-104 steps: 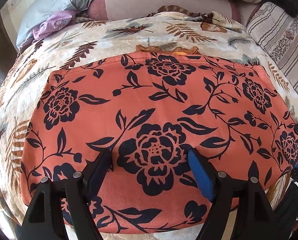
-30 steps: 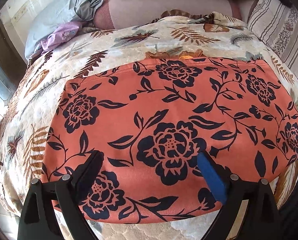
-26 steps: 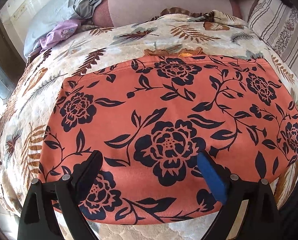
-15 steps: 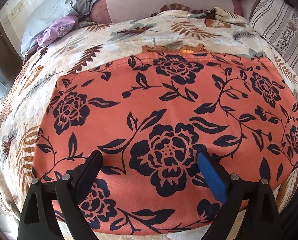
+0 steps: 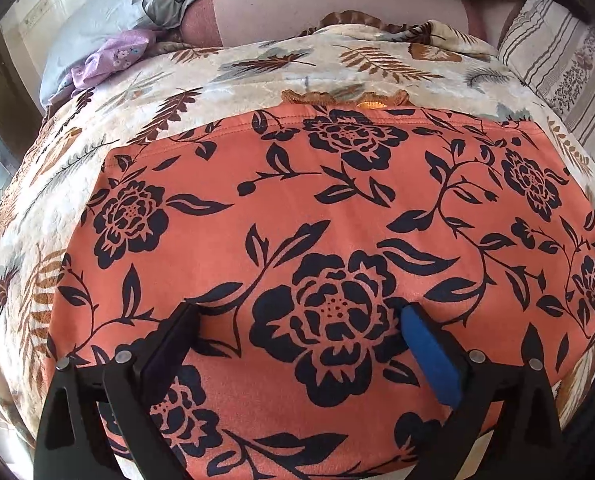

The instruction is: Fold small clothes

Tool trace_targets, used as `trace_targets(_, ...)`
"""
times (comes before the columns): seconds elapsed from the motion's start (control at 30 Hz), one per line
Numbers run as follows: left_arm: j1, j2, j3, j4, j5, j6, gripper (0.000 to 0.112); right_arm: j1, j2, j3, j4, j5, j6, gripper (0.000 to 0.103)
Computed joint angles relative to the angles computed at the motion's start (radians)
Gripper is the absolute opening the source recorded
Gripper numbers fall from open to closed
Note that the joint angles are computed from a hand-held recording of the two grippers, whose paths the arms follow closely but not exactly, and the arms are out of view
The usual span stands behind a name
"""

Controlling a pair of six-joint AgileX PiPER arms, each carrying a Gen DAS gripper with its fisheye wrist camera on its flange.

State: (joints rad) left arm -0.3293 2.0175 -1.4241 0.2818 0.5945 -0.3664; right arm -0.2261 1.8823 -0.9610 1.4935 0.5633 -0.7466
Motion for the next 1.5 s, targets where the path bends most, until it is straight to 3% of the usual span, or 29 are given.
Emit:
trace_targets(0.07,-0.003,-0.042,0.041,0.062,-0.035,-0.081,0.100,0.009,0.002,-0.020,-0.071,-0.012,0.047,0.050)
trace_targets(0.1,-0.005,-0.061,0.068,0.103,-0.065,-0.128,0.100,0.013,0.008,-0.036,-0.118,-0.013,0.085,0.033)
trace_targets(0.13,-0.005,-0.066,0.084,0.126,-0.084,-0.148,0.100,0.016,0.013,-0.048,-0.157,-0.017,0.119,0.028)
trace_targets(0.2,-0.001,0.006,0.048,0.063,-0.050,-0.069,0.102,0.030,0.010,-0.068,-0.231,-0.034,0.183,0.023)
trace_targets(0.27,0.007,0.003,0.070,0.058,-0.097,-0.040,0.103,0.060,-0.007,-0.101,-0.332,-0.056,0.262,0.016)
trace_targets(0.3,0.012,0.001,0.055,0.022,-0.075,-0.006,0.103,0.081,-0.024,-0.122,-0.386,-0.067,0.304,0.014)
trace_targets(0.37,0.056,-0.011,0.027,-0.142,-0.039,0.118,0.101,0.135,-0.063,-0.182,-0.511,-0.090,0.399,0.013)
trace_targets(0.53,0.275,-0.198,0.201,-0.590,-0.162,0.399,0.097,0.349,-0.093,-0.421,-0.752,-0.097,0.599,0.013)
trace_targets(0.63,0.443,-0.277,0.281,-0.800,-0.156,0.587,0.097,0.515,-0.045,-0.546,-0.835,-0.099,0.639,0.013)
trace_targets(0.73,0.611,-0.293,0.308,-0.998,-0.079,0.777,0.097,0.639,0.091,-0.649,-0.832,-0.064,0.648,0.013)
trace_targets(0.87,0.749,-0.220,0.264,-1.190,0.102,0.962,0.097,0.696,0.365,-0.826,-0.798,0.086,0.699,0.013)
trace_targets(1.03,0.748,-0.142,0.159,-1.322,0.263,1.063,0.097,0.681,0.329,-0.755,-0.678,0.050,0.604,0.013)
trace_targets(1.27,0.642,0.121,-0.241,-1.297,0.461,0.820,0.097,0.655,0.229,-0.648,-0.489,0.013,0.409,0.013)
trace_targets(1.4,0.576,0.265,-0.490,-1.171,0.562,0.632,0.096,0.640,0.196,-0.594,-0.406,0.009,0.312,0.013)
trace_targets(1.43,0.565,0.287,-0.528,-1.165,0.572,0.616,0.089,0.642,0.196,-0.597,-0.416,0.009,0.311,0.013)
trace_targets(1.5,0.548,0.342,-0.636,-1.134,0.621,0.577,0.031,0.647,0.197,-0.605,-0.440,0.014,0.314,0.013)
